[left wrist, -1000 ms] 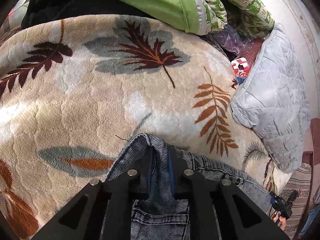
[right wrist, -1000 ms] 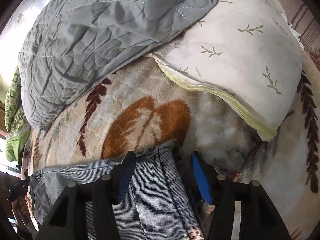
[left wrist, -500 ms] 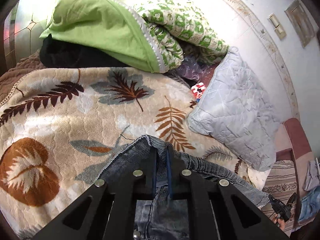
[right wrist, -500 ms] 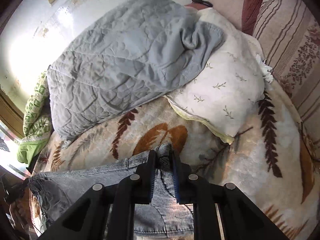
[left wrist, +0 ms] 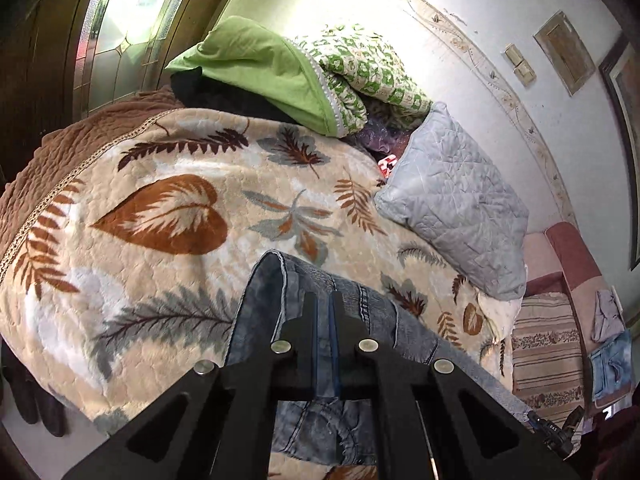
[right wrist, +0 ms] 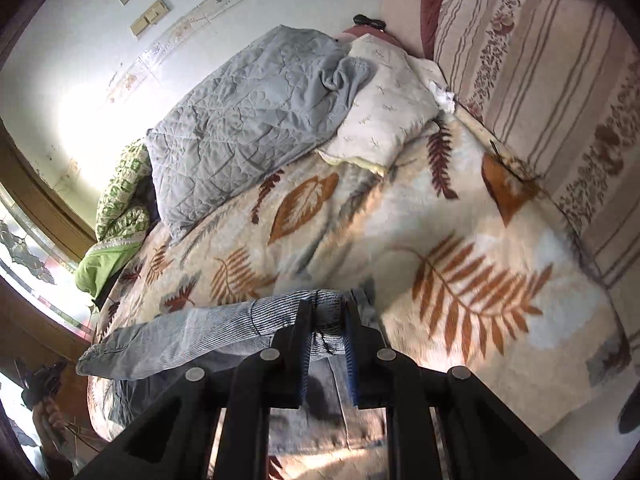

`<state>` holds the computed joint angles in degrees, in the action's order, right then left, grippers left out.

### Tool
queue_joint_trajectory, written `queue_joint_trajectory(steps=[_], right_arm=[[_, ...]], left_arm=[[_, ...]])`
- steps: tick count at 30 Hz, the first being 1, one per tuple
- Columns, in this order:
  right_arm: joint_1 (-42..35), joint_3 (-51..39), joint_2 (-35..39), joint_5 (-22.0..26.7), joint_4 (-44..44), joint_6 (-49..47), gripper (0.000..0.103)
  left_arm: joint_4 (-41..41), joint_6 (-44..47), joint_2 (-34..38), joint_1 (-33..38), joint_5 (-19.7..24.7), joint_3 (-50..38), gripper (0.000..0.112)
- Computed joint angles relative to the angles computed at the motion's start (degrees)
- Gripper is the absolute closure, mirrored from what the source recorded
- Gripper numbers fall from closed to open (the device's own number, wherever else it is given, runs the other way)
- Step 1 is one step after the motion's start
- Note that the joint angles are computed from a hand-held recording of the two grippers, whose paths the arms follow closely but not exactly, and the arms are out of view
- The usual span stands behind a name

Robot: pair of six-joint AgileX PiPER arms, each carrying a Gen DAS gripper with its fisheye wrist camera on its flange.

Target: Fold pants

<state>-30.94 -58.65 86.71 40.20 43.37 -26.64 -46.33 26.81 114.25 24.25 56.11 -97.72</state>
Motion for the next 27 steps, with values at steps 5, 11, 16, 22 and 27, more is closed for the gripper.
queue_joint_trajectory(steps=[5,11,16,22,27], right_arm=[[-3.45,14.86,-0.19,0.13,4.62,-9.5,0.086],[-7.44,19.26,-1.63,0.46,7.39,-12.04,0.035],[-12.6,21.28,-5.97,8.4,19.64,-17.82,0.036],[-11.66,26.46,-4.44,13.31,32.22,-20.41,0.036],[-9.42,27.86,-1.26,10.94,37.68,-21.13,0.036]], left_arm=[[3.16,0.15,-2.5,1.69,-1.52,8.23,0.106],[-6.14,-0.54,-3.74,1.16,-1.09,13.95,0.041],[-17.53,-2.43,-1.5,-0.09,1.51,19.55,0.041],[-20.53,-4.29,-0.1,-3.96,-3.24,22.51,0.041],[-17.88,-9.03,-0.47,-4.67,-8.68,23.61,0.042]])
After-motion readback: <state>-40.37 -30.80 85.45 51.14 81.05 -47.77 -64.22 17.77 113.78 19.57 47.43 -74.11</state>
